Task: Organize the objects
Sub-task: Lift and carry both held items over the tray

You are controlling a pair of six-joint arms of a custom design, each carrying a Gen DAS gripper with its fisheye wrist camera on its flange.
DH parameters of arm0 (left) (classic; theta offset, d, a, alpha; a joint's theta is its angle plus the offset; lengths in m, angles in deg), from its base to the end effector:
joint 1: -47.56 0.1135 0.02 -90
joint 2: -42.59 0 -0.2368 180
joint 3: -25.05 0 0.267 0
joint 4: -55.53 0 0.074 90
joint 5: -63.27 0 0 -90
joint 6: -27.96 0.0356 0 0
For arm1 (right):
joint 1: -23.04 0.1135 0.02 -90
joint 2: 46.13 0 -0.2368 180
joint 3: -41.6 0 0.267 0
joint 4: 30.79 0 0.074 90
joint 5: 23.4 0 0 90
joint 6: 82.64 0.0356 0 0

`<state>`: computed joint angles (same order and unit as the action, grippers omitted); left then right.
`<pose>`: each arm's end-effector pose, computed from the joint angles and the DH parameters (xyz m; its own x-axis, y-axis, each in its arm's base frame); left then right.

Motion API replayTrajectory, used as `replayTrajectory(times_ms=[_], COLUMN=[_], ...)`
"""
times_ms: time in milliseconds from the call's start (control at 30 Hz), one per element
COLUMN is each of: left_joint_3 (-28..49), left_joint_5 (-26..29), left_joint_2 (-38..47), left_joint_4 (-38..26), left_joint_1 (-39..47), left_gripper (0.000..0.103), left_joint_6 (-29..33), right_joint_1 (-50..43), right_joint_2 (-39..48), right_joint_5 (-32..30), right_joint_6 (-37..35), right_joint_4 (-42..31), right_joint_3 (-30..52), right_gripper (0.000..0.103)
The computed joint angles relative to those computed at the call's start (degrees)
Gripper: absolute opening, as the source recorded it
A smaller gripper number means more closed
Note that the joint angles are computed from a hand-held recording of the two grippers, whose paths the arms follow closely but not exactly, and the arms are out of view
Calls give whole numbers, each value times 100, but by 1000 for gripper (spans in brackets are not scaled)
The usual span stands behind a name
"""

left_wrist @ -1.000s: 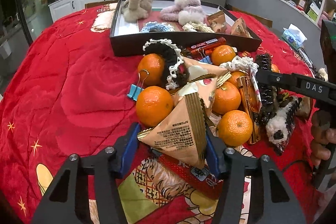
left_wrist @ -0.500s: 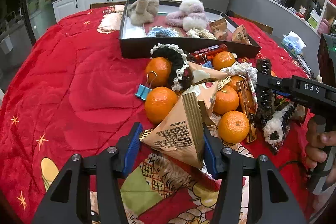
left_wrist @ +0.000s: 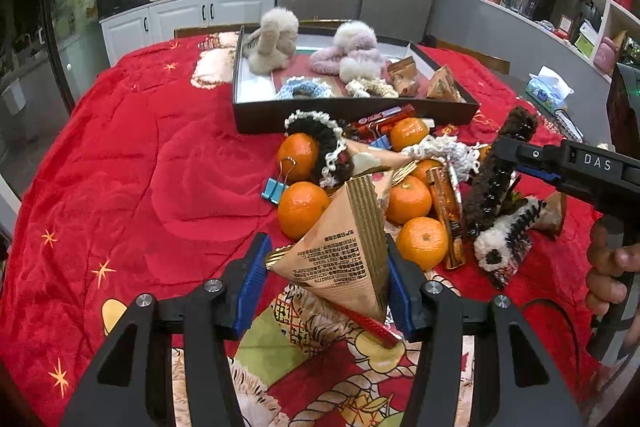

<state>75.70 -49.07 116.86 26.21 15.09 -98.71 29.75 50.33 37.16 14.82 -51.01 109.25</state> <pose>0.2307 -0.1308 0.1491 -0.7211 -0.1958 -0.6645 -0.1588 0.9804 -0.1166 0.3450 0.0582 0.1408 -0.7983 0.0199 -0.6019 -0.3209 0.8317 0.4531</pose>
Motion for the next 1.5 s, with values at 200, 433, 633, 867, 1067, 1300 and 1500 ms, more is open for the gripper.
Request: replayTrajectory(times_ms=[200, 433, 633, 867, 1067, 1300, 1500], left_joint_3=[44, 187, 407, 692, 953, 1415, 1826], left_joint_5=[-154, -323, -378, -378, -223, 58, 323], left_joint_2=[-244, -482, -604, -567, -409, 111, 664], left_joint_4=[-132, -280, -401, -413, -338, -174, -92], left_joint_1=[-103, -104, 14, 267, 648, 1138, 1535], left_gripper=[53, 54, 53, 54, 54, 54, 54], left_joint_6=[80, 276, 529, 866, 1179, 1537, 1708], right_joint_1=[13, 58, 148, 295, 533, 865, 1045], right_joint_2=[-324, -710, -906, -759, -548, 4, 642], right_joint_5=[-37, -77, -43, -77, -38, 131, 249], right_joint_6=[-27, -30, -55, -48, -92, -88, -102], right_joint_4=[-28, -113, -232, -399, -495, -641, -807], right_joint_3=[-161, -148, 77, 581, 1078, 1861, 2620], right_gripper=[30, 30, 30, 30, 30, 30, 30])
